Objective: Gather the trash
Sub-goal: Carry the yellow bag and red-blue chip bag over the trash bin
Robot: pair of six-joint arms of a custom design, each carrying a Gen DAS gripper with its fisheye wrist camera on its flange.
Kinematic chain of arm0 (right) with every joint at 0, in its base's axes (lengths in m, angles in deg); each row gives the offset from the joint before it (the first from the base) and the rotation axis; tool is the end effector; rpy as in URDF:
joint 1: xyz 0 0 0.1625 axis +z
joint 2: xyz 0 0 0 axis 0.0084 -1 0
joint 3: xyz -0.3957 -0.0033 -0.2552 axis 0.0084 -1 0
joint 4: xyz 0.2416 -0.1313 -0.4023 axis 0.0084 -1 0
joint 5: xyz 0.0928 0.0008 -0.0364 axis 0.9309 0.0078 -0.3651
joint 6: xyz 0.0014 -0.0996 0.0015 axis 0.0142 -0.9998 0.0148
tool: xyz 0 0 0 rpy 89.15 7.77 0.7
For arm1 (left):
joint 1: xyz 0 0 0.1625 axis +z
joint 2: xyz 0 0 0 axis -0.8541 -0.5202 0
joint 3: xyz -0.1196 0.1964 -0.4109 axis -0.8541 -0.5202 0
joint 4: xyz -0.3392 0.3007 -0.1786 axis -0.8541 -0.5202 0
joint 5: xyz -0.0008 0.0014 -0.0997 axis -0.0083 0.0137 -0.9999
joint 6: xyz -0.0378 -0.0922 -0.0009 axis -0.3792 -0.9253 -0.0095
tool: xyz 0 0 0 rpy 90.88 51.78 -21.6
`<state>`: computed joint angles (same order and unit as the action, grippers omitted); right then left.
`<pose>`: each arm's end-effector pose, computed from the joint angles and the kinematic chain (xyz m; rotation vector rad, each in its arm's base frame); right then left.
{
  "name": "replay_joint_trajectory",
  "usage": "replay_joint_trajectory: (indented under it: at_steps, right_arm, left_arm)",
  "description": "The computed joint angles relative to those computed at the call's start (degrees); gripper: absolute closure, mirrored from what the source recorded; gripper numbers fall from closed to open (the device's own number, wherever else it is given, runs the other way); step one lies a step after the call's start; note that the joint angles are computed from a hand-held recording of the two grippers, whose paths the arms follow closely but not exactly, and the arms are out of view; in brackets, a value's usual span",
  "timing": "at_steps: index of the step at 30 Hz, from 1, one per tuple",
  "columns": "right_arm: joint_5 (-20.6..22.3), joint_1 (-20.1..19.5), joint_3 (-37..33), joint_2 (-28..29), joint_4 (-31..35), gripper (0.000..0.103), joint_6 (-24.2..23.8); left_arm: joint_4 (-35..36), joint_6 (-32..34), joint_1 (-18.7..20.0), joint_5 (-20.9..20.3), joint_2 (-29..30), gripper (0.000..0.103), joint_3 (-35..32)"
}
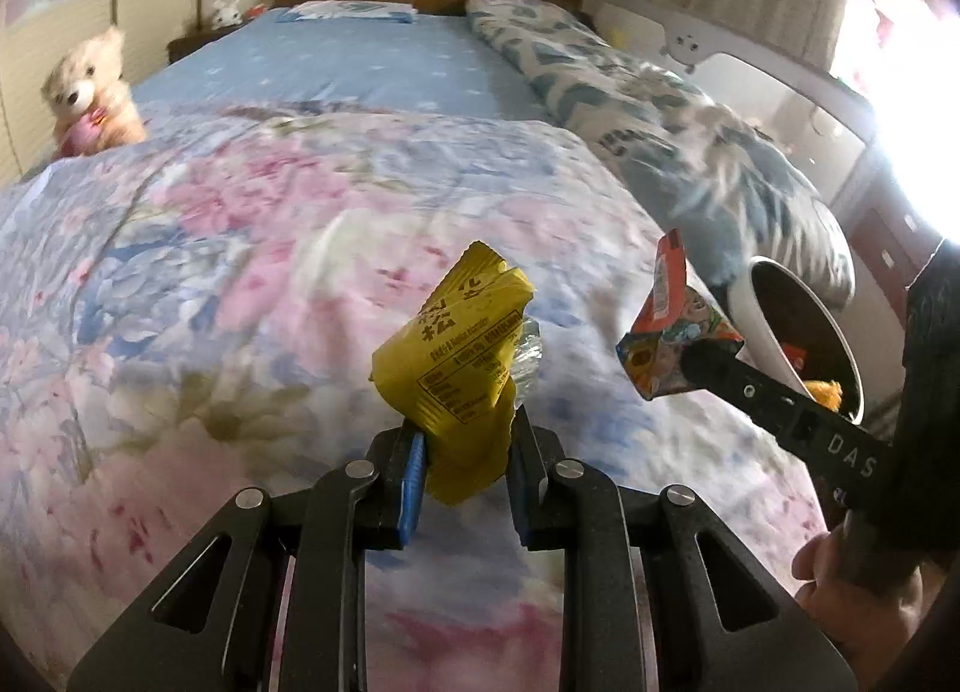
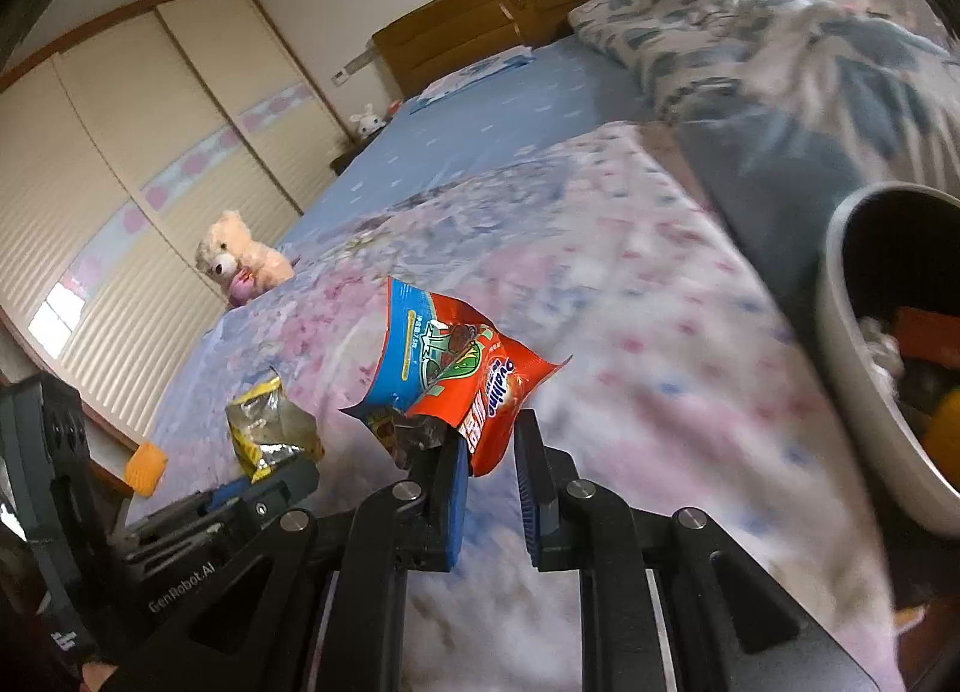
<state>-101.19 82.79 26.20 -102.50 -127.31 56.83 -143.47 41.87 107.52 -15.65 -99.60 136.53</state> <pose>0.0370 -0.6455 0.2768 0.1758 -2.5905 0.9848 -0.3301 -0.6736 0.0097 0.5773 2.5092 -0.7335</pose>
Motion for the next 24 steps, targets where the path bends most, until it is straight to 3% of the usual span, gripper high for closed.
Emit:
replay_joint_trajectory:
  at_steps: [24]
  right_arm:
    - [3.7, -4.2, 10.2, -12.2, -4.9, 0.088, 0.3]
  left_arm:
    - [1.6, 2.3, -6.0, 1.2, 2.0, 0.082, 0.9]
